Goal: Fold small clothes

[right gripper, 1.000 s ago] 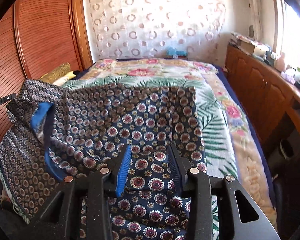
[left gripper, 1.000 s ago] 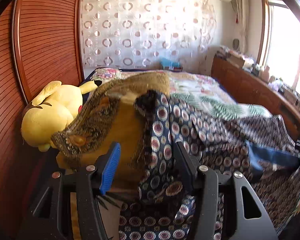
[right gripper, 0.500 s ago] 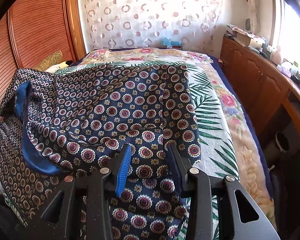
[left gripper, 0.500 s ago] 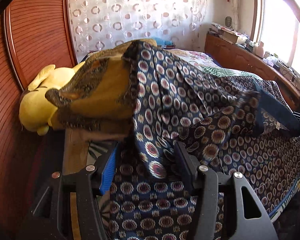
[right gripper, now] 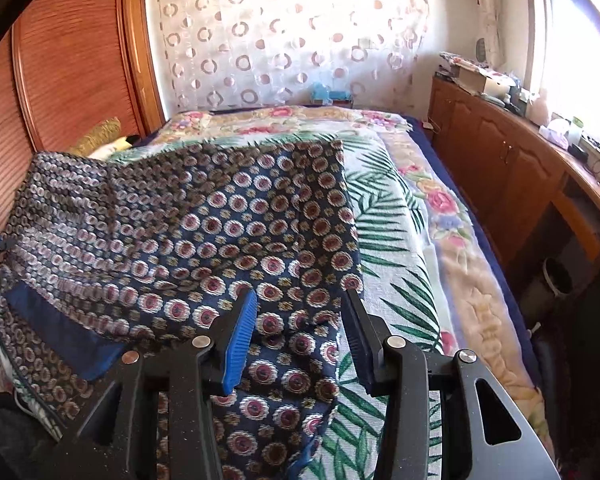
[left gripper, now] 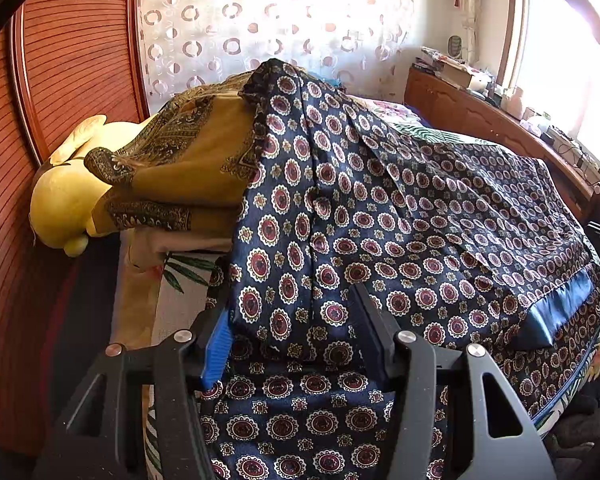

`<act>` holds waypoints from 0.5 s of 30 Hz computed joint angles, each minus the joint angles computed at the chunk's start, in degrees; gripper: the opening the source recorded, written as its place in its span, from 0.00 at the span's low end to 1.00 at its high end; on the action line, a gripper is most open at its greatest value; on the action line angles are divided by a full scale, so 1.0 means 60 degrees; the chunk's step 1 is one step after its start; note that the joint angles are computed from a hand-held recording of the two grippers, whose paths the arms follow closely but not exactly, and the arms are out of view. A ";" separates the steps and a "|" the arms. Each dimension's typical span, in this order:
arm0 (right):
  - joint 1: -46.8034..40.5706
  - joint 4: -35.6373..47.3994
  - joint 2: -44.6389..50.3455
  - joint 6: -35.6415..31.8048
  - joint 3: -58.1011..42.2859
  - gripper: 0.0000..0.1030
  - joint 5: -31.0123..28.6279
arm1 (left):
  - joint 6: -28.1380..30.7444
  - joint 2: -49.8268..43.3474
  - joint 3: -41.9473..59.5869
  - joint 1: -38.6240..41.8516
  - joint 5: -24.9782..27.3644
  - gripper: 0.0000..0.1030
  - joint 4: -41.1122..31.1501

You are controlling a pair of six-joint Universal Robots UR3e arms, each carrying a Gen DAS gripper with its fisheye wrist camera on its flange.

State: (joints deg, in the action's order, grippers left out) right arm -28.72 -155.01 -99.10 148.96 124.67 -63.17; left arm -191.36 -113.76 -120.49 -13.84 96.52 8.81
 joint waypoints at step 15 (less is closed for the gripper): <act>0.0515 -0.0325 0.2012 0.0483 -0.1398 0.04 -0.0005 | 0.0048 -0.0274 0.0029 0.0157 -0.0398 0.04 0.0468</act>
State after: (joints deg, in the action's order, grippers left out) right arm -25.63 -156.96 -87.02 151.86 116.28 -63.20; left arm -191.08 -115.40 -120.31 -12.89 94.13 11.62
